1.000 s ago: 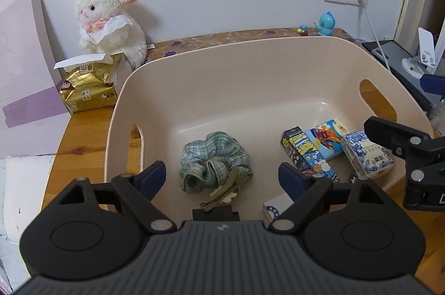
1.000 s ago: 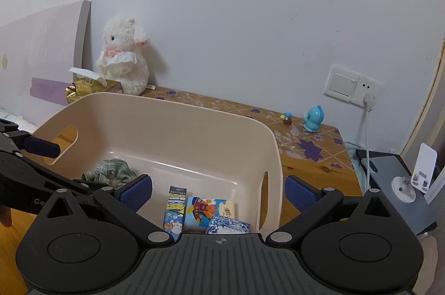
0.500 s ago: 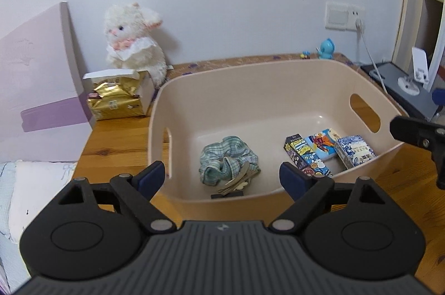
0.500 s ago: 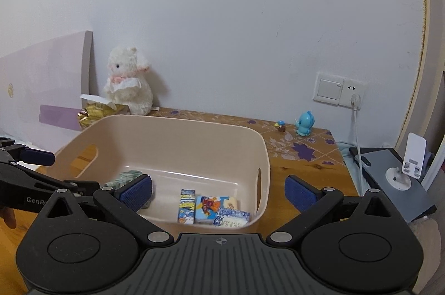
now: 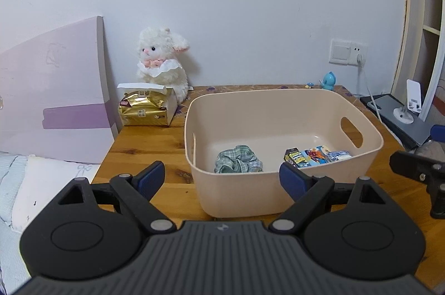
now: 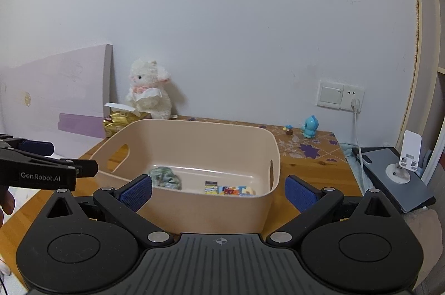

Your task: Organize objects

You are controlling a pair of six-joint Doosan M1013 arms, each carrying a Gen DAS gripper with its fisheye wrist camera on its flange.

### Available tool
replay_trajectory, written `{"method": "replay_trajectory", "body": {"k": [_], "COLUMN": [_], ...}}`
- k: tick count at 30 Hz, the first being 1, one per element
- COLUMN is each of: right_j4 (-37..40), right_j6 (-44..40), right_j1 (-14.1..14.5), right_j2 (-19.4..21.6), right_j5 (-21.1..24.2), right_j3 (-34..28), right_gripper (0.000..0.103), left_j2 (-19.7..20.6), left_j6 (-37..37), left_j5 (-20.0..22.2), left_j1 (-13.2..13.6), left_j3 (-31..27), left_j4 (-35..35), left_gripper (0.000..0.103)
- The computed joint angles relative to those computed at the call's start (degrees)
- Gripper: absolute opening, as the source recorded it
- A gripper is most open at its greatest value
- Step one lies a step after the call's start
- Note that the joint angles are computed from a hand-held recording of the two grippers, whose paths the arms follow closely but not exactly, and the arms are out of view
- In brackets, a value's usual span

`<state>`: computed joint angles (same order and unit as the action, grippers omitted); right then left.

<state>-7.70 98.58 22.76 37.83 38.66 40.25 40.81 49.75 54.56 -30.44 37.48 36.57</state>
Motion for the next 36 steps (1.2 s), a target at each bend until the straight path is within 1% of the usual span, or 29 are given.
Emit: {"method": "replay_trajectory", "body": {"k": [3,6,10,14,19,26,31,36], "right_j4": [-0.5,1.3,-0.4,-1.8,-2.3,-0.5,0.2,-2.3], "right_j6": [1.2,1.4,3.6,4.5,5.5,4.6,3.3,4.5], "right_j1": [0.2,0.1,0.3,0.6,0.9,1.0,1.2,1.6], "right_j2": [-1.7,-3.1,-5.3,-7.5,-9.8,-12.2,-13.4,-14.6], "right_j5": [-1.3,-1.9,-3.3,-5.1,-6.7,-7.5,-7.7,-7.3], "right_j3": [2.8,5.2,8.9,12.5,16.2,19.8,21.6,23.2], "right_gripper": [0.103,0.103,0.103,0.103,0.103,0.103,0.103,0.103], "left_j2": [-2.1,-3.6,-5.5,-7.5,-9.5,-11.4,-12.7,-13.8], "left_j6": [-2.1,-3.9,-6.7,-7.9,-11.6,-15.4,-16.8,-16.9], "left_j5": [-1.4,-2.0,-2.7,-4.9,-6.3,-4.9,-4.9,-5.0], "left_j1": [-0.5,-1.1,-1.9,-2.3,-3.3,-4.8,-5.2,-5.7], "left_j3": [3.5,6.4,10.0,13.8,17.3,20.4,21.9,23.1], "left_j4": [1.6,3.5,5.8,5.5,9.2,14.0,14.0,12.8], "left_gripper": [0.090,0.090,0.090,0.090,0.090,0.090,0.090,0.090]}}
